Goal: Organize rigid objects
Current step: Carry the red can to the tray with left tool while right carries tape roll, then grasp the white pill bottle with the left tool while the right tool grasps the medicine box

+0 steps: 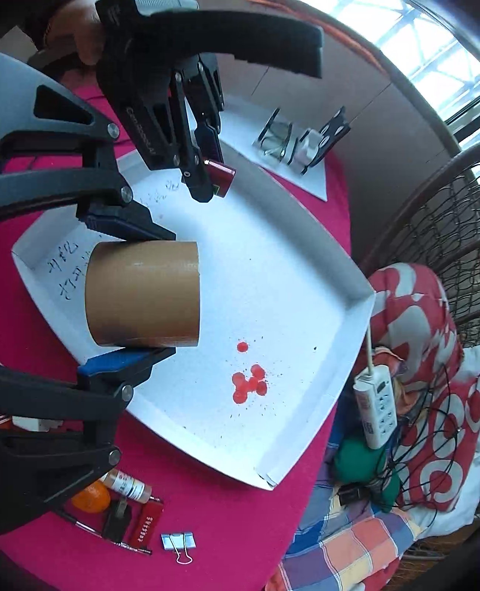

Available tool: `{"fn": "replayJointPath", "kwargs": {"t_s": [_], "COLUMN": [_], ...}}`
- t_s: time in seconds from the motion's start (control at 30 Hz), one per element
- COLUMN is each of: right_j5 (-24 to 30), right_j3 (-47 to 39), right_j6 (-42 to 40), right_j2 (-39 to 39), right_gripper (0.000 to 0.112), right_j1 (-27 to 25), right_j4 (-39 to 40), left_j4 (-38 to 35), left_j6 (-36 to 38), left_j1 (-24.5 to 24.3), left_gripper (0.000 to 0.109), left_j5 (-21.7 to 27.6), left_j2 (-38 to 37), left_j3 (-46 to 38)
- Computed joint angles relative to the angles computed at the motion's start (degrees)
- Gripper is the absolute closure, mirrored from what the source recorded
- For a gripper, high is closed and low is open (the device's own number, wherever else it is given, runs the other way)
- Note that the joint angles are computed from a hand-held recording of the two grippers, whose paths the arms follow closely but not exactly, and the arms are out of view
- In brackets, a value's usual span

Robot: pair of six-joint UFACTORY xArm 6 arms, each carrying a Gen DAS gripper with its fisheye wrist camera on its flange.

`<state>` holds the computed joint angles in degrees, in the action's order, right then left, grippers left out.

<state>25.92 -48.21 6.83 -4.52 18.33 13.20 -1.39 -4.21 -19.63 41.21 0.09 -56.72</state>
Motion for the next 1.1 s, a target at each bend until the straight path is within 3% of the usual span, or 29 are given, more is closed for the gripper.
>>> {"fn": "replayJointPath", "kwargs": {"t_s": [0.1,0.13,0.17,0.2,0.23,0.27,0.33,0.5,0.6,0.77,0.97,1.1], "right_j5": [-1.0,-1.7,-2.3,-2.3,-2.1,-1.8,-3.3,-5.3,-6.1,-7.5,-4.9,-0.1], "right_j3": [-0.1,0.3,0.6,0.5,0.4,0.4,1.8,6.1,9.0,15.4,23.9,28.7], "right_j6": [4.4,5.8,7.6,8.7,10.0,13.6,17.9,15.6,12.4,4.5,-4.9,-10.0], "right_j2": [0.0,-0.4,-0.9,-1.1,-1.3,-1.6,-2.9,-8.0,-12.1,-21.4,-32.1,-38.2], "right_gripper": [0.060,0.060,0.058,0.053,0.029,0.011,0.009,0.009,0.009,0.009,0.009,0.009], "right_j1": [0.4,0.6,0.6,0.6,0.7,0.6,0.1,-0.7,-1.9,-6.7,-14.6,-18.8], "right_j4": [-4.2,-5.7,-8.0,-9.6,-12.0,-16.7,-22.8,-20.8,-18.2,-11.6,-4.1,-0.3], "left_j4": [1.4,1.2,0.0,-1.4,-2.1,-1.7,-0.8,3.5,1.4,0.4,-8.4,-8.6], "left_j6": [-1.0,-0.9,-0.3,0.5,0.7,0.0,-1.0,-6.6,-6.2,-4.6,2.7,2.3], "left_j1": [0.2,0.3,0.5,0.6,0.6,0.6,0.6,-0.5,-1.7,-6.6,-15.7,-22.0], "left_gripper": [0.079,0.072,0.063,0.034,0.019,0.016,0.006,0.006,0.006,0.006,0.006,0.006], "left_j5": [-0.6,-0.9,-1.2,-1.7,-2.9,-4.4,-5.0,-5.6,-5.8,-10.0,-6.0,-2.6], "left_j2": [0.3,0.3,0.2,0.0,-0.5,-1.1,-1.8,-4.9,-8.0,-14.9,-17.3,-14.8], "left_j3": [-0.1,0.0,0.2,0.4,1.2,2.0,2.7,5.1,7.0,12.8,15.0,14.7]}}
